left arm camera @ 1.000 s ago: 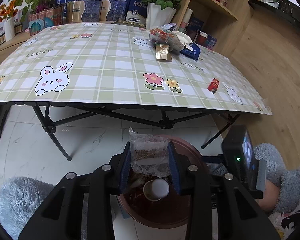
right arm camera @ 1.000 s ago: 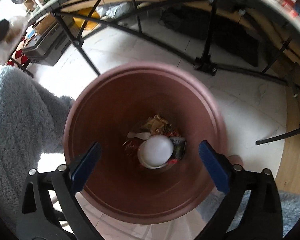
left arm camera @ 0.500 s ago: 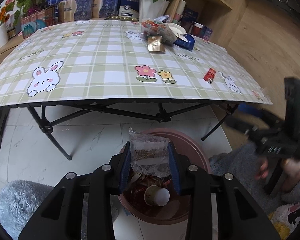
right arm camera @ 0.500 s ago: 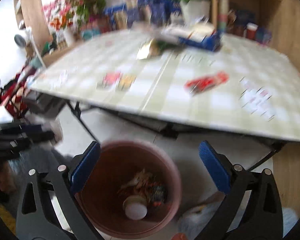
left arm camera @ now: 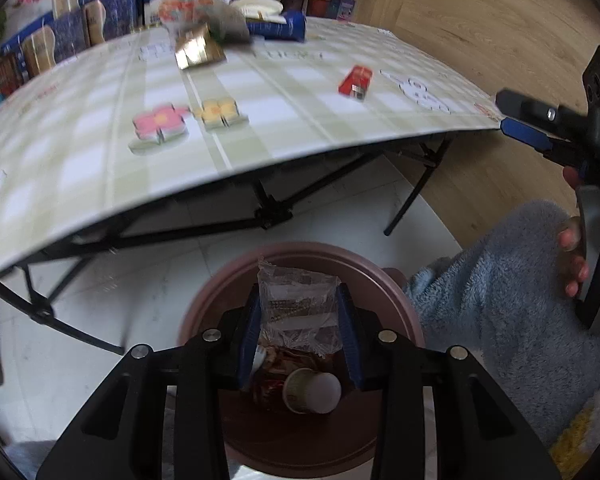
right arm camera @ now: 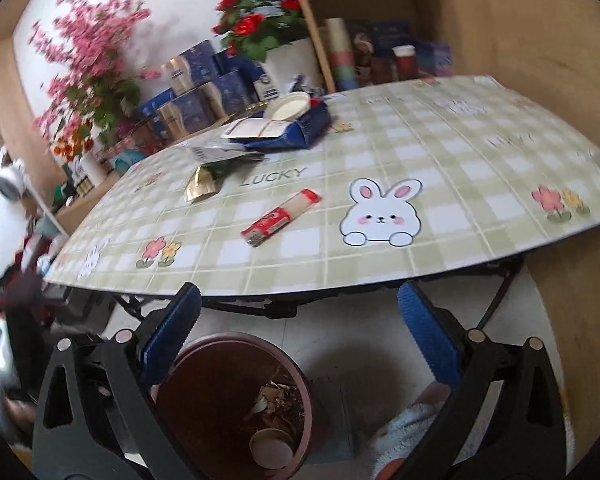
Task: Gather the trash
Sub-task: 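Lower the plastic wrapper into the bin and open the left gripper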
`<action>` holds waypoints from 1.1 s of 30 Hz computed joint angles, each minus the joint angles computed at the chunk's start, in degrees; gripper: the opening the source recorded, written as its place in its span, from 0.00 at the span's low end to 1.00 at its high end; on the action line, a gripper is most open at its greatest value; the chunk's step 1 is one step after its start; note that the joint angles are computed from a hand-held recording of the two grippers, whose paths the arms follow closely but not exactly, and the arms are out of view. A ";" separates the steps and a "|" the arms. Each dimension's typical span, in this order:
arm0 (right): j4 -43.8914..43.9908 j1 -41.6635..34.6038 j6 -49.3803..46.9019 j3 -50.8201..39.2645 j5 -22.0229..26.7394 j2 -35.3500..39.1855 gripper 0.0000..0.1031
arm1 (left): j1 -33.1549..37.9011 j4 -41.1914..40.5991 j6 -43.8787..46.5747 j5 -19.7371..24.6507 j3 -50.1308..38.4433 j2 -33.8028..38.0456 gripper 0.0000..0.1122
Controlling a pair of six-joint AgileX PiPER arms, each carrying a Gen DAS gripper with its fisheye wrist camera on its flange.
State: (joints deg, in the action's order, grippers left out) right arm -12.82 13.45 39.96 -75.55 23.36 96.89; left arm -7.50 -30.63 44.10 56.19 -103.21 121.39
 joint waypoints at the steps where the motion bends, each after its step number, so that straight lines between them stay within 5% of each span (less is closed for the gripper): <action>1: 1.69 -0.36 -1.05 -0.26 0.73 0.53 0.94 | -0.33 1.71 -1.55 0.56 -0.17 1.32 0.32; 11: 3.85 0.27 -2.65 -1.21 2.03 2.34 0.94 | 0.07 4.04 -6.99 3.58 -4.78 5.90 0.35; 14: 3.21 1.00 -2.95 -2.33 3.16 3.03 0.94 | 0.18 2.73 -5.92 3.60 -4.47 5.51 0.47; 16: 2.54 1.44 -2.67 -2.71 3.67 3.24 0.94 | 0.33 1.99 -5.14 2.67 -3.23 4.45 0.65; 21: 1.48 2.01 -2.12 -2.70 4.22 3.17 0.94 | 0.56 -0.74 -2.36 -6.03 3.65 -1.52 0.83; 33: -0.56 2.94 -0.80 -5.11 7.57 4.95 0.94 | 1.48 0.84 -6.32 -18.37 9.69 -7.59 0.86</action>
